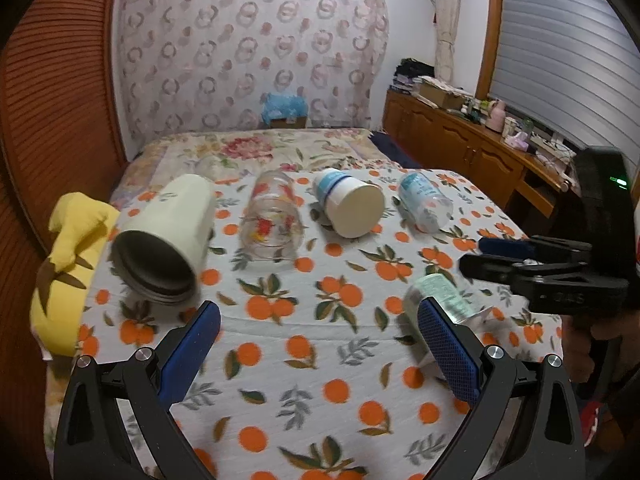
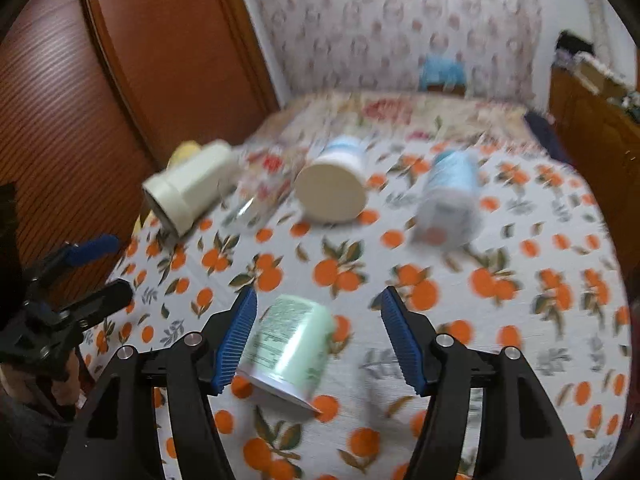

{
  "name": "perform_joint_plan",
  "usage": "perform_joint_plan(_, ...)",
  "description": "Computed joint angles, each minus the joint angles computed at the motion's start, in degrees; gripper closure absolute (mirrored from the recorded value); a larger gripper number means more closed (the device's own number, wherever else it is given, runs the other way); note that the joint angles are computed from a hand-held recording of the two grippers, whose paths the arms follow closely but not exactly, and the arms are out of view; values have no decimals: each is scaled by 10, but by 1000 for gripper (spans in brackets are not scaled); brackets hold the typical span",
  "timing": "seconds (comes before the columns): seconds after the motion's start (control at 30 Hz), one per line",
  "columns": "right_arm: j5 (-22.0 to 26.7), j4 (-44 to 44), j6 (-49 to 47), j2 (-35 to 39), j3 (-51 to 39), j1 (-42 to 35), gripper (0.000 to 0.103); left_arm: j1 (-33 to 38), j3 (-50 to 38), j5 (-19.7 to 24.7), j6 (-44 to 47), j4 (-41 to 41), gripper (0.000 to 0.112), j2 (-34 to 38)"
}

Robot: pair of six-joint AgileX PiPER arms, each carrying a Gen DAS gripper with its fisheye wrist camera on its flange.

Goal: Flip cup upside down

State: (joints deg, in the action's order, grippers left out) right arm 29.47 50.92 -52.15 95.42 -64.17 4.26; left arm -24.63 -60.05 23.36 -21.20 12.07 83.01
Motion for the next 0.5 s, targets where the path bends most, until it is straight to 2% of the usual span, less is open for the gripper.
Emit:
perform_joint_plan(0.13, -57, 141, -175, -59, 90, -37, 29, -29, -44, 25, -17, 14, 17, 34)
perform_joint_plan(0.2, -71, 199, -247, -71, 120, -50, 28, -49, -76, 46, -26, 22, 17, 58)
perform_joint_plan(0.27, -83, 268, -330, -74, 148, -61, 28, -66, -115, 71, -16, 11, 23, 87)
perform_joint_plan(0.5, -67, 370, -452, -42, 173, -94, 28, -91, -240, 155, 31, -46, 32, 186)
